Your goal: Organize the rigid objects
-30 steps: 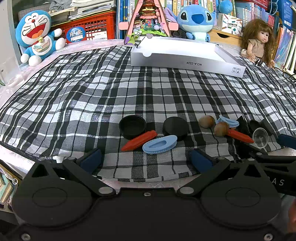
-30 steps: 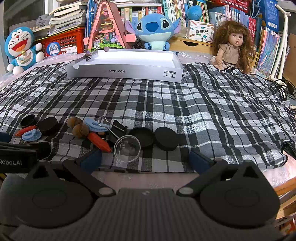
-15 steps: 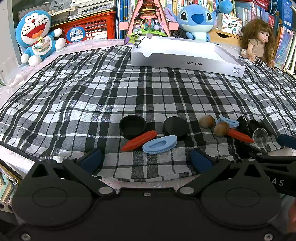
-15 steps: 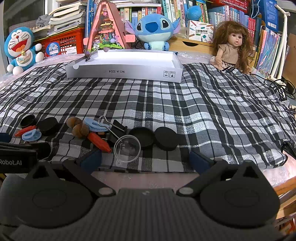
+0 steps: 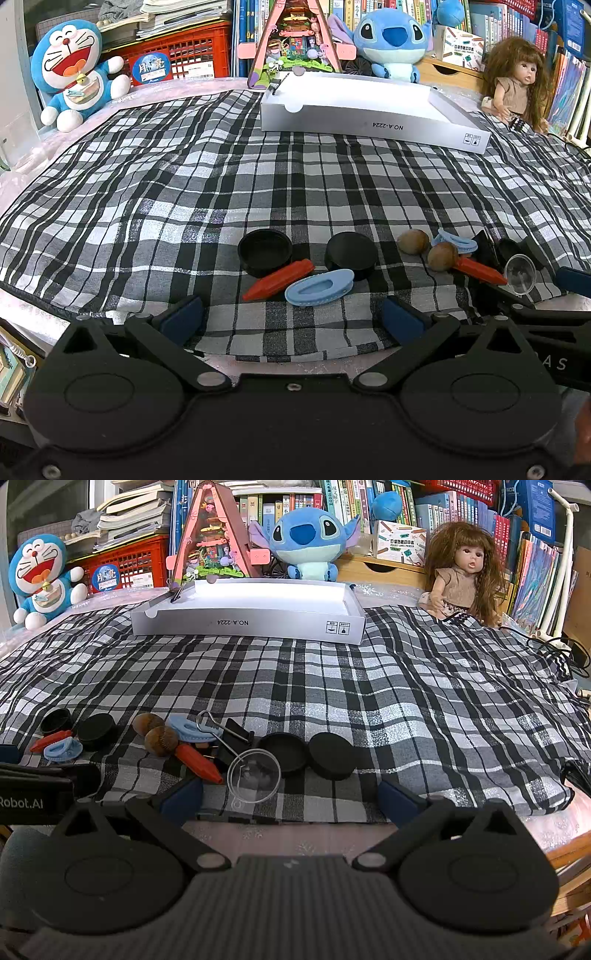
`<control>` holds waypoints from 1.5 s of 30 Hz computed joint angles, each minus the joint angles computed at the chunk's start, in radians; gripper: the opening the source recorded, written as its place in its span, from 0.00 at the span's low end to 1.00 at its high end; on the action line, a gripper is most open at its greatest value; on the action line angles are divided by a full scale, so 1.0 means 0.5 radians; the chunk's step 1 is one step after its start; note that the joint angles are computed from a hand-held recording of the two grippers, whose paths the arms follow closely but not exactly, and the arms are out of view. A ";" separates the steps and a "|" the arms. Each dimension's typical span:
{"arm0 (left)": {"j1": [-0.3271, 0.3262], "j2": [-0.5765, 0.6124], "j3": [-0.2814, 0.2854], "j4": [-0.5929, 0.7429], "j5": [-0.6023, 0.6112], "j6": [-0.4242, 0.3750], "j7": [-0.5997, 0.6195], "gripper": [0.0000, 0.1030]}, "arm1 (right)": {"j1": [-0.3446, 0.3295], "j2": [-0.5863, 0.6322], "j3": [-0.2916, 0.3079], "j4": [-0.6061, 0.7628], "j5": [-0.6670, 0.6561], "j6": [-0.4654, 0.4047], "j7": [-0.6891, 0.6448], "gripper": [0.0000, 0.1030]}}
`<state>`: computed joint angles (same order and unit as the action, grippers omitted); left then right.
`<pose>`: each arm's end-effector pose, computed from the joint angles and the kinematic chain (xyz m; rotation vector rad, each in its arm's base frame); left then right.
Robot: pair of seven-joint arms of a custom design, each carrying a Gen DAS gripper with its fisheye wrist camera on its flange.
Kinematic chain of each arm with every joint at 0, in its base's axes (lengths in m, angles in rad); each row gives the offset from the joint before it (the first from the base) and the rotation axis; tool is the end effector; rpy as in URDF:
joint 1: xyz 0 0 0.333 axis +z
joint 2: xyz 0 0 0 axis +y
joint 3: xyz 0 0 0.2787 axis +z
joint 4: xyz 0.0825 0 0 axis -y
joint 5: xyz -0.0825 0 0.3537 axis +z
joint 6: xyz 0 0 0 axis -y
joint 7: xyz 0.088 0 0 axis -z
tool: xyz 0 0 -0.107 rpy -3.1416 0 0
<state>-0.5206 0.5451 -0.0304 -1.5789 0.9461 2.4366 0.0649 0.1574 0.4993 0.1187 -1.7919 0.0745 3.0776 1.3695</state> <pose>0.5789 -0.3499 0.3391 -2.0011 1.4566 -0.5793 0.6431 0.1647 0.3550 -2.0106 1.3812 -0.6122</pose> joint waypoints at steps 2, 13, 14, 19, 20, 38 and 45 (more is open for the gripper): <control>0.000 0.000 0.000 0.000 0.000 0.000 0.000 1.00 | 0.001 0.000 0.000 0.000 0.001 0.000 -0.001 1.00; -0.001 0.000 0.001 0.000 -0.001 0.000 0.001 1.00 | 0.005 -0.002 -0.004 -0.003 0.002 0.004 0.001 1.00; -0.001 0.000 0.001 0.000 -0.001 0.000 0.001 1.00 | 0.005 -0.002 -0.004 -0.004 0.002 0.005 0.002 1.00; -0.002 0.000 0.002 -0.001 0.001 0.000 0.000 1.00 | 0.005 -0.003 -0.004 -0.007 0.001 0.008 0.002 1.00; -0.001 0.000 0.002 -0.001 0.001 0.000 0.000 1.00 | 0.004 -0.004 -0.002 -0.010 0.001 0.011 0.001 1.00; 0.014 -0.048 0.002 -0.091 0.095 0.064 -0.044 1.00 | -0.117 -0.005 0.128 -0.077 0.058 0.140 -0.102 1.00; -0.013 -0.064 0.015 -0.127 0.222 0.064 -0.160 1.00 | -0.249 0.033 0.273 -0.134 0.004 0.328 -0.114 1.00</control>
<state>-0.5269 0.5129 -0.0230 -1.6424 1.0572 2.4687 -0.0148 0.0327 0.5157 0.2551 -1.8590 0.0766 3.2416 1.3126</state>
